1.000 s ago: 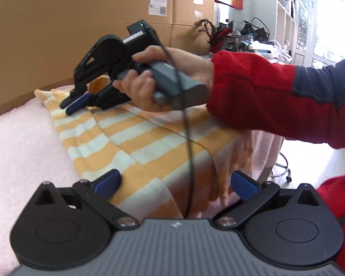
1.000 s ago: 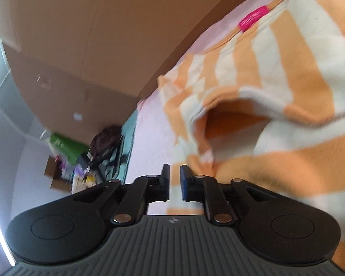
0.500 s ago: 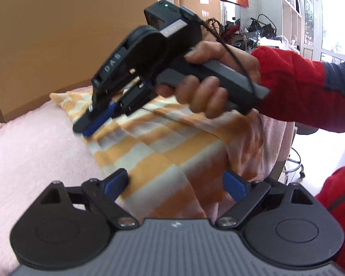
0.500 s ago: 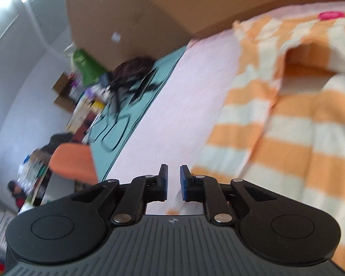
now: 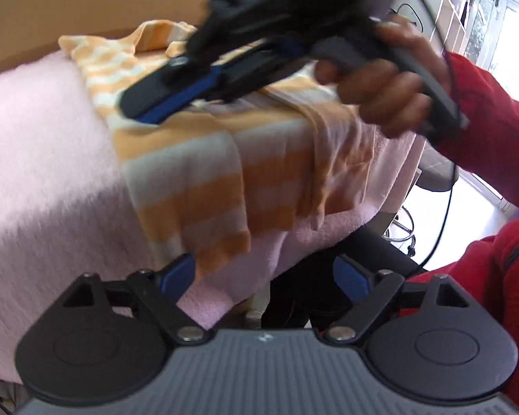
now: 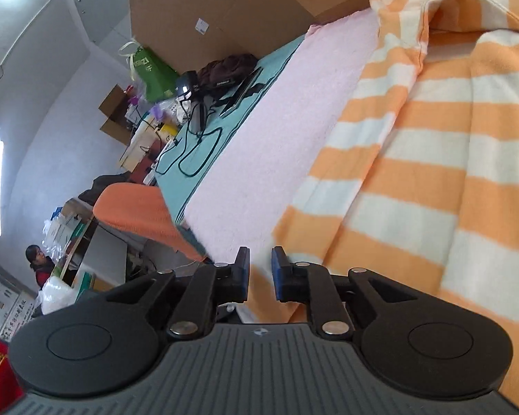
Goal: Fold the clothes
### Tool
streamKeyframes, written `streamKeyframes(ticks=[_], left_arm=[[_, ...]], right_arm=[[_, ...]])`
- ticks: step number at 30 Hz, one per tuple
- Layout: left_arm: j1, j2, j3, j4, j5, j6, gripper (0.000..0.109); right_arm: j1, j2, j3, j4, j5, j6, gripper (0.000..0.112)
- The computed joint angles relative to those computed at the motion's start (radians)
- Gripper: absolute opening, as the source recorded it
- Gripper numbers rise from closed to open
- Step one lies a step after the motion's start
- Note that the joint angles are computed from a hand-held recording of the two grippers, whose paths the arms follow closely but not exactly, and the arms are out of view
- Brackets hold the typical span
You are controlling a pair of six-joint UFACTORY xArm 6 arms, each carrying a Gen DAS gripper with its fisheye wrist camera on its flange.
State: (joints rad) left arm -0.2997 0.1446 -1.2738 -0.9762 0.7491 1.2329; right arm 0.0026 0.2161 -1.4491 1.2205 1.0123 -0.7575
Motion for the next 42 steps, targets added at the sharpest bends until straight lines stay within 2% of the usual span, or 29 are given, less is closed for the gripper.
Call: streamKeyframes(ticks=[2,4,6,7,8,9,12,13,14,15,16,18,19,20,21,22,24,25,29,30,31,32,33,35,36,37,38,42], left_arm=[[-0.008,-0.002,0.011,-0.008,-0.027,0.011,0.090],[-0.031,0.017,0.012,0.013,-0.104,-0.003,0.098],[-0.053,0.038,0.010,0.041,-0.175,-0.026,0.098],[-0.049,0.056,-0.006,0.093,-0.167,-0.080,0.094],[-0.044,0.072,-0.022,0.143,-0.155,-0.131,0.085],[-0.033,0.069,-0.028,0.173,-0.125,-0.153,0.080],[0.009,-0.015,0.007,0.171,-0.064,-0.083,0.079],[0.030,-0.062,0.024,0.128,-0.045,-0.021,0.079],[0.050,-0.104,0.036,0.083,-0.029,0.038,0.085],[0.059,-0.127,0.036,0.002,-0.054,0.092,0.090],[0.067,-0.147,0.033,-0.082,-0.078,0.149,0.101],[0.080,-0.138,-0.023,-0.204,-0.114,0.177,0.099],[0.094,-0.094,-0.084,-0.223,-0.088,0.129,0.085],[0.113,-0.028,-0.163,-0.215,-0.028,0.052,0.056],[0.129,0.041,-0.247,-0.204,0.027,-0.030,0.035],[0.126,0.113,-0.325,-0.151,0.044,-0.130,0.000],[0.123,0.242,-0.466,-0.082,0.073,-0.284,0.000],[0.122,0.285,-0.512,-0.075,0.082,-0.331,0.000],[0.127,0.458,-0.725,-0.052,0.152,-0.540,0.001],[0.138,0.495,-0.778,-0.077,0.181,-0.570,0.009],[0.147,0.532,-0.832,-0.098,0.205,-0.603,0.042],[0.146,0.554,-0.868,-0.089,0.202,-0.625,0.064],[0.145,0.576,-0.905,-0.079,0.199,-0.648,0.066],[0.133,0.603,-0.952,-0.021,0.170,-0.670,0.040],[0.131,0.599,-0.945,-0.010,0.159,-0.666,0.037],[0.135,0.595,-0.938,-0.013,0.166,-0.663,0.036],[0.143,0.584,-0.923,-0.028,0.183,-0.651,0.036],[0.183,0.476,-0.766,-0.103,0.269,-0.513,0.043]], right_arm=[[-0.017,-0.037,0.048,0.015,0.035,-0.019,0.015],[-0.019,-0.074,0.100,0.040,0.017,-0.039,0.015],[-0.015,-0.104,0.142,0.066,-0.013,-0.043,0.014],[-0.004,-0.119,0.156,0.067,-0.044,-0.041,0.015],[0.007,-0.138,0.169,0.074,-0.080,-0.051,0.017],[0.018,-0.168,0.194,0.108,-0.135,-0.104,0.021],[0.042,-0.219,0.227,0.214,-0.270,-0.226,0.026],[0.048,-0.222,0.226,0.244,-0.299,-0.252,0.026],[0.055,-0.221,0.223,0.274,-0.324,-0.276,0.026],[0.062,-0.199,0.209,0.297,-0.332,-0.278,0.026],[0.069,-0.177,0.194,0.317,-0.340,-0.277,0.026],[0.092,-0.127,0.164,0.301,-0.372,-0.233,0.026],[0.103,-0.101,0.148,0.292,-0.387,-0.209,0.026],[0.112,-0.077,0.134,0.284,-0.400,-0.187,0.026],[0.114,-0.072,0.138,0.288,-0.411,-0.182,0.025],[0.116,-0.068,0.143,0.293,-0.419,-0.179,0.018],[0.102,-0.089,0.167,0.315,-0.408,-0.196,0.019],[0.096,-0.101,0.180,0.327,-0.402,-0.207,0.024],[0.072,-0.155,0.229,0.388,-0.352,-0.307,0.030],[0.072,-0.154,0.226,0.388,-0.345,-0.306,0.032],[0.075,-0.148,0.220,0.393,-0.343,-0.306,0.035],[0.076,-0.137,0.210,0.396,-0.327,-0.309,0.035],[0.078,-0.122,0.196,0.392,-0.314,-0.308,0.035],[0.094,-0.097,0.171,0.347,-0.343,-0.251,0.035],[0.101,-0.086,0.162,0.314,-0.363,-0.213,0.029],[0.109,-0.084,0.161,0.277,-0.386,-0.195,0.016],[0.113,-0.090,0.167,0.242,-0.404,-0.186,0.011],[0.087,-0.107,0.183,0.207,-0.368,-0.138,0.009]])
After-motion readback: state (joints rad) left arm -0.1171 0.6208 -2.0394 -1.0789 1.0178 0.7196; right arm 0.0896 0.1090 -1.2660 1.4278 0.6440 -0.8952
